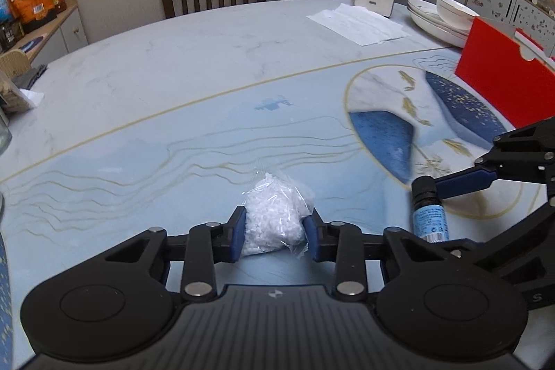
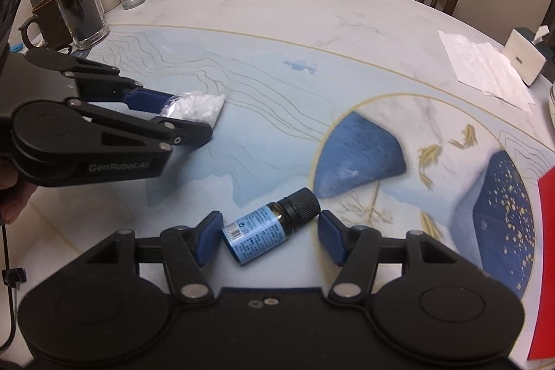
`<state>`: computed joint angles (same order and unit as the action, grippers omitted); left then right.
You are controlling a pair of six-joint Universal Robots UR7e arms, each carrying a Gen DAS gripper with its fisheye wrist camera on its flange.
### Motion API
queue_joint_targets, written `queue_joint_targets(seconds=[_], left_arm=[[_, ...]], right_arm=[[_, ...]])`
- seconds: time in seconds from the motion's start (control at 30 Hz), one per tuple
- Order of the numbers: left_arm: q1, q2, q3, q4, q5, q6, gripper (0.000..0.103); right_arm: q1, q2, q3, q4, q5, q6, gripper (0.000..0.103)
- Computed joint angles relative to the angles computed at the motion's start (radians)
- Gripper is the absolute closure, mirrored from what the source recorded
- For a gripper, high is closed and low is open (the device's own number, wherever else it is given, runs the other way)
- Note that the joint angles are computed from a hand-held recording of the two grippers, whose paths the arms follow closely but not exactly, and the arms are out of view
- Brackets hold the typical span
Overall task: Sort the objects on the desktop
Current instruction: 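Grasp the white tissue bag with left tool while right tool grasps the blue bottle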
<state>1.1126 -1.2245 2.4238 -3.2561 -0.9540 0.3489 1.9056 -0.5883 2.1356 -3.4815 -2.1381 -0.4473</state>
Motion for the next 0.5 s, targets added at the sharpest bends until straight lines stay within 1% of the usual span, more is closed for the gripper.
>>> queue_joint_targets(seconds=[0.27, 0.5], left_arm=[[-0.064, -0.011, 0.047, 0.05, -0.002, -0.13, 0.071], [-0.138, 0.016, 0.072, 0.081, 0.002, -0.253, 0.071]], right_arm=[[-0.035, -0.058, 0.074, -0.037, 0.01, -0.01, 0.044], [-0.081, -0.125, 0.149, -0.069, 0.03, -0.039, 0.044]])
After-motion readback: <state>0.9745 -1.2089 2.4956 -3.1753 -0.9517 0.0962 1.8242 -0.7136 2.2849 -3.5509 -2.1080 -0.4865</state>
